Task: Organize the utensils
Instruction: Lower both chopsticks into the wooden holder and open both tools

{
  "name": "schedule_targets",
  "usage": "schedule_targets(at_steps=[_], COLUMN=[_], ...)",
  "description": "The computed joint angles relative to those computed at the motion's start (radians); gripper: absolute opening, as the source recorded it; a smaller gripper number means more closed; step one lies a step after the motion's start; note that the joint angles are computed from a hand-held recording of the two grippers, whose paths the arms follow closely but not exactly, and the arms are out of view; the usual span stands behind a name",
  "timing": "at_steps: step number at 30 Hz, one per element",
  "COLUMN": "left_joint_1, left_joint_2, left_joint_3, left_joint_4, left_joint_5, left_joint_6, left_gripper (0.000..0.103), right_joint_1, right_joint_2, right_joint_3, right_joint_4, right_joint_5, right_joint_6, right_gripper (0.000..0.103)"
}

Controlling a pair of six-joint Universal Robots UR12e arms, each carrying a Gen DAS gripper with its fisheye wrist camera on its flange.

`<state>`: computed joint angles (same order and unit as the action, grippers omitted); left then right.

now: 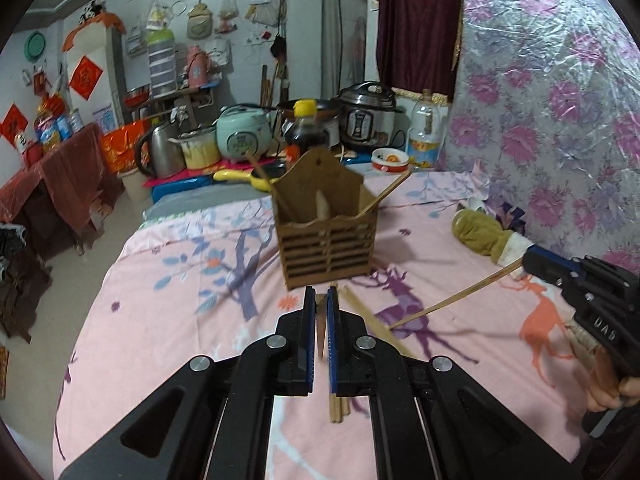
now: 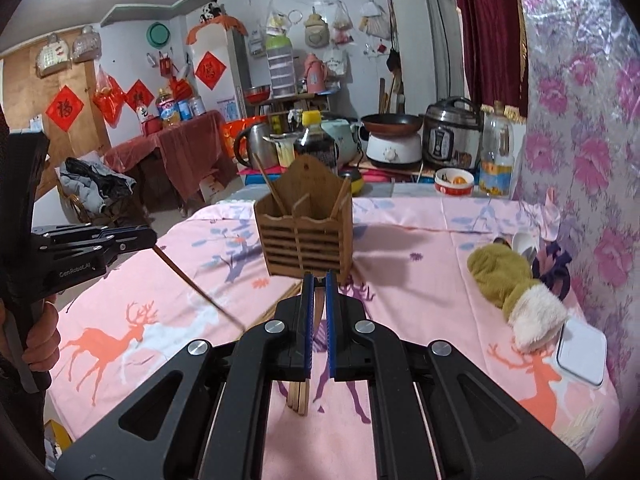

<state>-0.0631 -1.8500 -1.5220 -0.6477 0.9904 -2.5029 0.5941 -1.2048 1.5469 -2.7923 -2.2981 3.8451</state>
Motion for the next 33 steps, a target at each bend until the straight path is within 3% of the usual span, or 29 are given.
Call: schedule_targets(at_steps=[8,19,25,27,29,30,32,33], left_joint_1=[-0.029,-0.086,-0.124,-0.131,-0.128,-0.128,-0.125,-0.119], left_joint_2=[-0.026,-0.149,-0.237,-0.266,-0.291,-0.3,-0.305,-0.302], left_joint_3=[0.071,0.298,0.381,0.402,0.427,0.432,0.426,0.414], left_joint_4=[0.005,0.128,0.232,0.221,0.141,0.11,0.092,0.106], left_joint_5=[-0.015,0.005,0.096,0.107,0.08,0.088,0.109,0.106], left_joint_6=[-0.033,-0.262,-0.325,-0.331,-0.324,-0.325,-0.326,-0.334], left_gripper=[0.006,0.006,0.006,0.006,0.006,0.008,0.027,0.043], right_joint_1=[-0.014,-0.063,-0.104,-0.118,-0.133,-0.139,-0.144,-0.144], right_joint_2=[0.018,0.07,0.107,0.115,0.122,0.125,0.128,0.127], right_joint_3=[-0.058,-0.196,-0.246,-0.252,-0.254,-0.255,-0.253,-0.248], right_joint_4=[-0.01,-0.037,0.019,0.052,0.093,0.112,0.123,0.117], right_joint_5=[-0.016,-0.043,-0.024,0.002,0.041,0.063,0.081,0.086], right_joint_6=[-0.064,-0.156,-0.131,-0.108,-0.085,-0.079,-0.065,-0.061], right_gripper=[0.006,0.006,0.006,0.006,0.007,0.009,0.011,0.011])
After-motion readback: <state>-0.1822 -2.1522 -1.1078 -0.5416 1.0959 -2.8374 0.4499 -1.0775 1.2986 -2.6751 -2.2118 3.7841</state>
